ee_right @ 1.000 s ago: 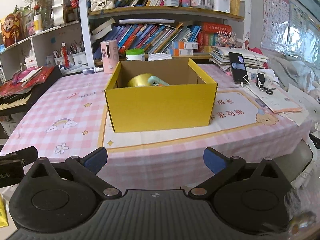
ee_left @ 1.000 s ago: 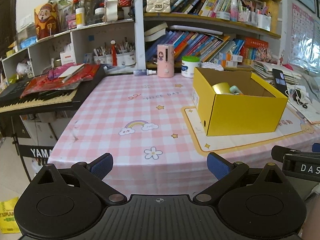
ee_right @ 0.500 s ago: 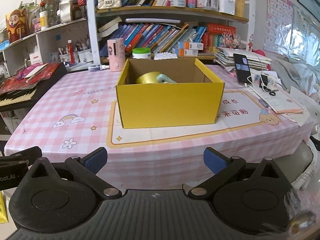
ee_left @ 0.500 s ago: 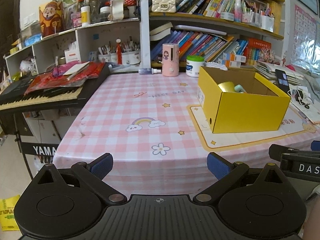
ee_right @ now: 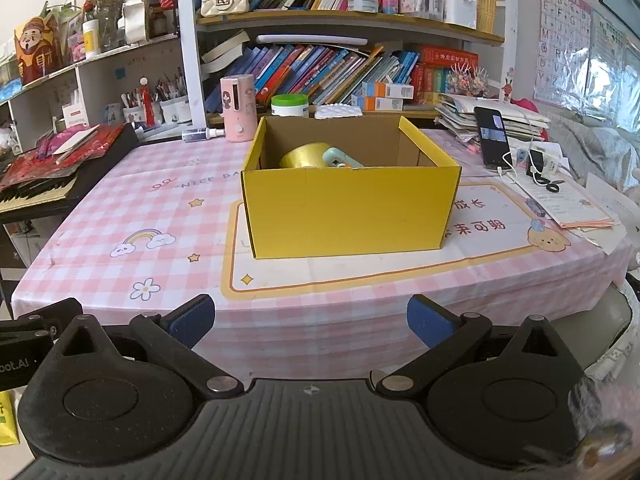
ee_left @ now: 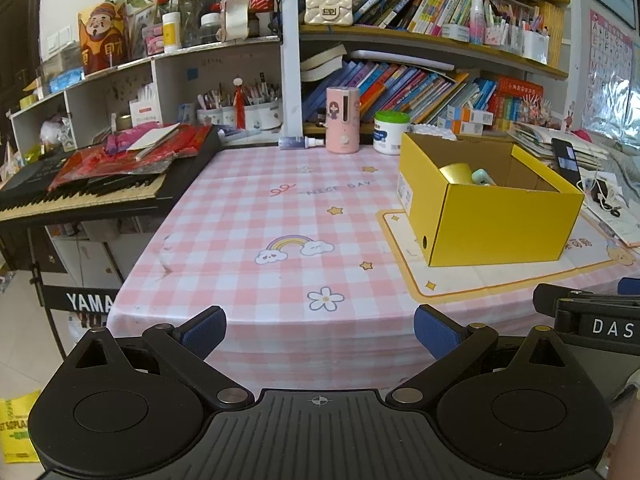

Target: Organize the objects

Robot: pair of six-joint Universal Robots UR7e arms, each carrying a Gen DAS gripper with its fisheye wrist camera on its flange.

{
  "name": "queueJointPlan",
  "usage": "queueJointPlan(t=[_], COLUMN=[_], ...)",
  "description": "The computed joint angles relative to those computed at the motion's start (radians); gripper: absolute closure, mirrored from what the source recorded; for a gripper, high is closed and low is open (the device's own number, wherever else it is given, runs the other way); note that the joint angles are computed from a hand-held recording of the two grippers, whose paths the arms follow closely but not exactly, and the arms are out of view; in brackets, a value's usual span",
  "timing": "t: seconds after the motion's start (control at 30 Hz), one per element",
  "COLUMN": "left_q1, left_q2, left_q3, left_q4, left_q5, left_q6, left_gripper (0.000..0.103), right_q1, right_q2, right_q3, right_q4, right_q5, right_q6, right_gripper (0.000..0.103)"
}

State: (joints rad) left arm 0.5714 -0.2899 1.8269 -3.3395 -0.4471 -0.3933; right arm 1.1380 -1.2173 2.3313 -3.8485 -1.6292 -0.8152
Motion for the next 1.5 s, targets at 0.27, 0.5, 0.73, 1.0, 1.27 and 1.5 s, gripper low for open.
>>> queueJointPlan(t=[0.27,0.5,0.73,1.0,1.27,1.5], left_q1=[0.003,-0.001,-0.001,-0.001,-0.002,-0.002], left_q2=[-0.003,-0.009,-0.013,-0.012,-0.015,-0.018], left_q3=[-0.001,0.008,0.006,-0.001,-0.002,-0.012], left_q4=[0.023,0.047,0.103,0.131,0.157,0.211], left_q5=[-0.002,0.001,0.001,0.006,0.018,0.022], left_q6=[-0.015,-0.039,-0.079,-0.100,-0.136,-0.148], left_gripper=[0.002,0.002,0.002,0.002,0.002,0.002], right_q1=[0.002,0.009,0.017,0.024,0.027,0.026], right_q2=[0.005,0.008,0.012,0.022,0.023,0.013], right_q3=[0.000,0.003,0.000,-0.001,-0.003,0.005], right_q4=[0.002,0.003,0.011,-0.004,0.008,0.024], right_q5=[-0.006,-0.015,-0.036,-0.053,-0.075,-0.071], right_q6=[-0.004,-0.009,-0.003,-0.011,-0.001,-0.021], right_gripper=[0.000,0.000,0.000,0.000,0.000,0.000])
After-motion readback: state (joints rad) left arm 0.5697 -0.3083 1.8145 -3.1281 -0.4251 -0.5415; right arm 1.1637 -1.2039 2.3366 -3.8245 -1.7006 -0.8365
